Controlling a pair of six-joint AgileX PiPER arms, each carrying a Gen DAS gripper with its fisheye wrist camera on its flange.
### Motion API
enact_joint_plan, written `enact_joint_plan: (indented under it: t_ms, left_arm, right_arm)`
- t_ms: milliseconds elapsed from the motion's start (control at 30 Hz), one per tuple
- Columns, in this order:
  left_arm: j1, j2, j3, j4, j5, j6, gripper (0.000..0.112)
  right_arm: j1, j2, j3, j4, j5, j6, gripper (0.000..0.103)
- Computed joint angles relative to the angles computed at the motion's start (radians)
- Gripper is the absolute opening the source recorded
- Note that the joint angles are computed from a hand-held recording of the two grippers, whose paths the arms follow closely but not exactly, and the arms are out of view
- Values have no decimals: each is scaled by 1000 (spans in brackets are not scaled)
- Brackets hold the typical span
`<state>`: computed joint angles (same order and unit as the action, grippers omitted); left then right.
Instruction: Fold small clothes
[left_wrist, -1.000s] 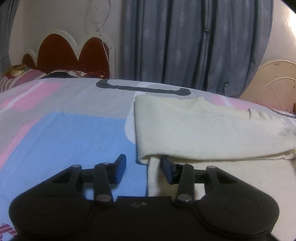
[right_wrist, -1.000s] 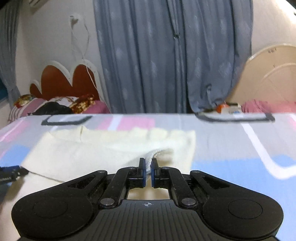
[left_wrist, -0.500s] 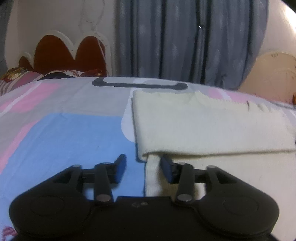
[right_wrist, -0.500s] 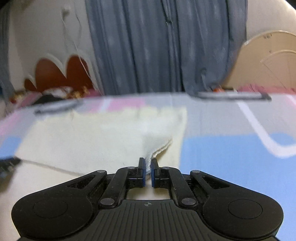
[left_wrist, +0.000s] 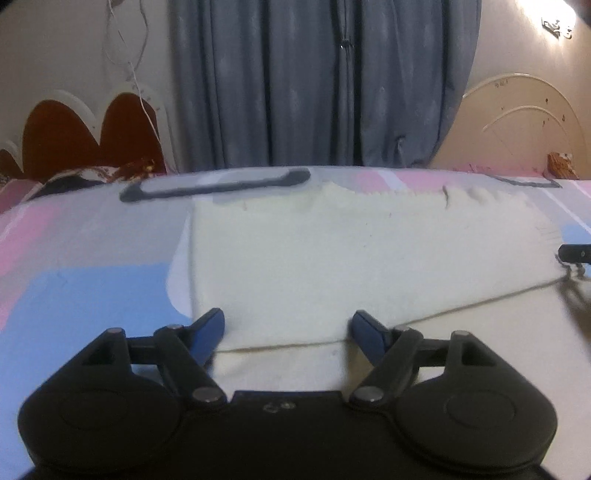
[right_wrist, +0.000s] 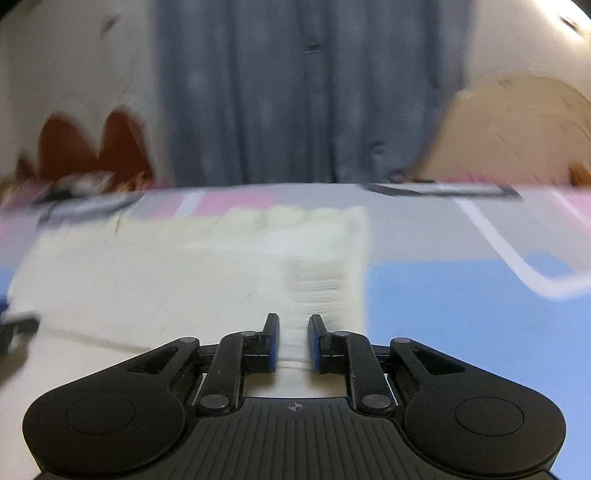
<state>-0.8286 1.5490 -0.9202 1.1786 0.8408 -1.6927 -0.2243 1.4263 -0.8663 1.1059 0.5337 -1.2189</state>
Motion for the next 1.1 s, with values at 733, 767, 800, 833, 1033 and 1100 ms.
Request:
enact_joint_plan:
  t_ms: [733, 767, 800, 833, 1033, 1100]
  left_arm:
    - [226, 222, -296, -33, -275, 229, 79]
    - [229, 244, -304, -47, -260, 249, 82]
    - [235, 234, -274, -43, -253, 229, 83]
    - [250, 198, -217, -3, -280, 169, 83]
    - [181, 71, -43, 95, -99, 58, 81]
    - [102, 63, -50, 131, -7, 4, 75]
  right_arm:
    - [317, 274, -274, 132, 38, -32, 15]
    - [339, 293, -292, 86, 24, 4, 15]
    - [344, 302, -290, 74, 5, -1, 15]
    - [320, 302, -280, 102, 25, -42, 15]
    - [91, 228, -187, 102, -60, -162, 15]
    - [40, 234, -222, 52, -20, -81, 15]
